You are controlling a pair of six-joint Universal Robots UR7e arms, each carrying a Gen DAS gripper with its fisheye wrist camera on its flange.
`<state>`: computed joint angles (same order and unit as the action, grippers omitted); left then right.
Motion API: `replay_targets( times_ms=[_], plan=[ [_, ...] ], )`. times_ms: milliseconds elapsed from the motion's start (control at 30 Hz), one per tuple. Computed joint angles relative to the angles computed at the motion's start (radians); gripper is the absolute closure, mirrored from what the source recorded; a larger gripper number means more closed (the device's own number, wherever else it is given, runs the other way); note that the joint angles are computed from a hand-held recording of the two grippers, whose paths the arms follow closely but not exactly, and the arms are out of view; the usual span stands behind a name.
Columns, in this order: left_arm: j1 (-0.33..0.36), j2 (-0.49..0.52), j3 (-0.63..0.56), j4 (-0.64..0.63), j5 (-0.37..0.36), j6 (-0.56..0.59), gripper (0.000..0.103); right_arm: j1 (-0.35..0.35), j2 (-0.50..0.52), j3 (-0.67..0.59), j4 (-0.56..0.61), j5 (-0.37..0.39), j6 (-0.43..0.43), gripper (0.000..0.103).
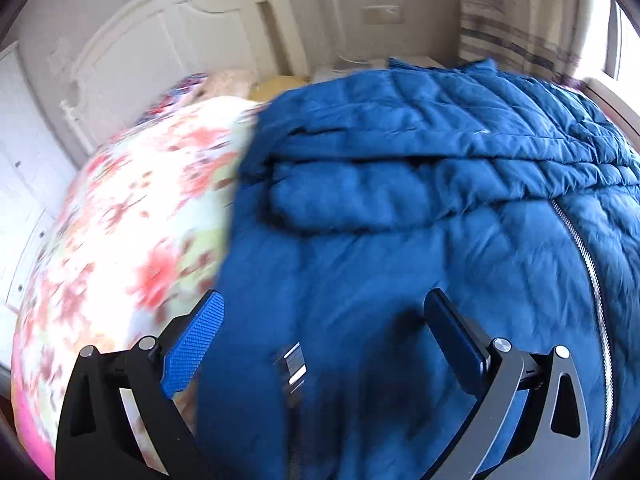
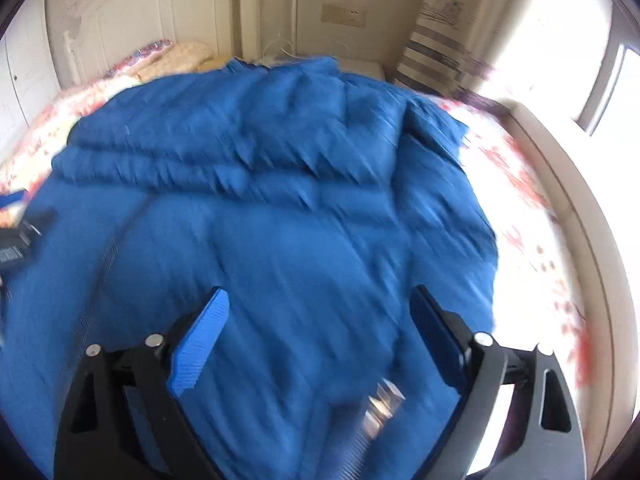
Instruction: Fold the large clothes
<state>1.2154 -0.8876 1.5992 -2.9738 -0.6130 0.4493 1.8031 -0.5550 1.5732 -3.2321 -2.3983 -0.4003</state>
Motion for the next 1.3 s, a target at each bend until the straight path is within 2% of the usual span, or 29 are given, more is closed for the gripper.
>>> replay_targets(
  times_ms=[33, 67, 100, 133, 167, 200, 233, 267, 300, 400, 467, 500, 567, 633, 733, 833, 867, 933, 967, 1000, 1067, 1100, 1167, 1233, 1300],
  plan=[
    [0.005, -0.018, 0.021, 0.007, 0.009, -0.021, 0.004, -0.017, -0.019, 0.042, -0.021, 0.025, -0.007, 0.005],
    [0.02, -0.042, 0.038, 0.056, -0.005, -0.064, 0.004, -0.034, -0.046, 0.093, -0.079, 0.091, -0.013, 0.004],
    [0.031, -0.063, 0.047, 0.089, -0.046, -0.094, 0.004, -0.046, -0.062, 0.12, -0.095, 0.129, -0.009, 0.004],
    [0.04, -0.084, 0.055, 0.105, -0.078, -0.121, 0.004, -0.045, -0.07, 0.131, -0.095, 0.125, -0.001, 0.004],
    [0.039, -0.09, 0.058, 0.108, -0.069, -0.132, 0.004, -0.03, -0.07, 0.139, -0.109, 0.081, 0.011, 0.005],
    [0.029, -0.093, 0.071, 0.082, -0.029, -0.128, 0.004, -0.018, -0.07, 0.149, -0.125, 0.059, 0.024, 0.005],
    [0.016, -0.097, 0.094, 0.034, 0.002, -0.104, 0.004, -0.004, -0.086, 0.187, -0.156, 0.078, 0.034, 0.005],
    [-0.005, -0.125, 0.146, -0.017, -0.01, -0.077, 0.004, 0.004, -0.098, 0.222, -0.183, 0.12, 0.025, 0.005],
    [-0.018, -0.154, 0.188, -0.036, -0.041, -0.068, 0.004, 0.015, -0.106, 0.256, -0.206, 0.155, 0.005, 0.004],
    [-0.066, -0.207, 0.317, -0.115, -0.076, -0.005, 0.004, 0.052, -0.072, 0.294, -0.209, 0.135, -0.082, 0.004],
    [-0.081, -0.199, 0.363, -0.12, -0.055, 0.035, 0.004, 0.065, -0.015, 0.299, -0.282, 0.093, -0.161, 0.004],
    [-0.081, -0.178, 0.37, -0.119, -0.029, 0.051, 0.004, 0.065, -0.01, 0.309, -0.316, 0.101, -0.167, 0.004],
    [-0.074, -0.165, 0.379, -0.149, -0.021, 0.061, 0.004, 0.055, -0.03, 0.318, -0.28, 0.118, -0.114, 0.003],
    [-0.071, -0.19, 0.375, -0.09, -0.022, 0.016, 0.004, 0.059, -0.042, 0.319, -0.245, 0.101, -0.068, 0.003],
    [-0.069, -0.218, 0.403, -0.12, -0.007, 0.023, 0.004, 0.08, -0.049, 0.366, -0.331, 0.075, -0.111, 0.003],
    [-0.053, -0.266, 0.451, -0.148, 0.001, 0.017, 0.004, 0.064, -0.07, 0.42, -0.334, 0.119, -0.111, 0.003],
    [-0.045, -0.283, 0.465, -0.149, -0.006, 0.009, 0.004, 0.051, -0.072, 0.434, -0.339, 0.141, -0.101, 0.003],
    [-0.018, -0.319, 0.479, -0.127, -0.07, -0.021, 0.004, 0.022, -0.094, 0.46, -0.356, 0.209, -0.077, 0.002],
    [-0.001, -0.337, 0.476, -0.092, -0.105, -0.057, 0.004, 0.027, -0.095, 0.459, -0.348, 0.198, -0.075, 0.002],
    [0.0, -0.344, 0.474, -0.072, -0.108, -0.081, 0.004, 0.041, -0.093, 0.451, -0.329, 0.165, -0.063, 0.003],
    [-0.028, -0.356, 0.498, -0.087, -0.061, -0.089, 0.004, 0.074, -0.082, 0.443, -0.348, 0.114, -0.066, 0.004],
    [-0.042, -0.369, 0.52, -0.111, -0.065, -0.075, 0.004, 0.088, -0.078, 0.449, -0.373, 0.12, -0.088, 0.004],
    [-0.073, -0.415, 0.58, -0.146, -0.127, -0.053, 0.004, 0.105, -0.08, 0.467, -0.392, 0.174, -0.11, 0.004],
    [-0.105, -0.435, 0.641, -0.17, -0.143, -0.028, 0.004, 0.113, -0.066, 0.47, -0.382, 0.208, -0.122, 0.004],
    [-0.114, -0.405, 0.669, -0.183, -0.111, 0.005, 0.004, 0.114, -0.009, 0.448, -0.402, 0.172, -0.169, 0.004]
  ],
)
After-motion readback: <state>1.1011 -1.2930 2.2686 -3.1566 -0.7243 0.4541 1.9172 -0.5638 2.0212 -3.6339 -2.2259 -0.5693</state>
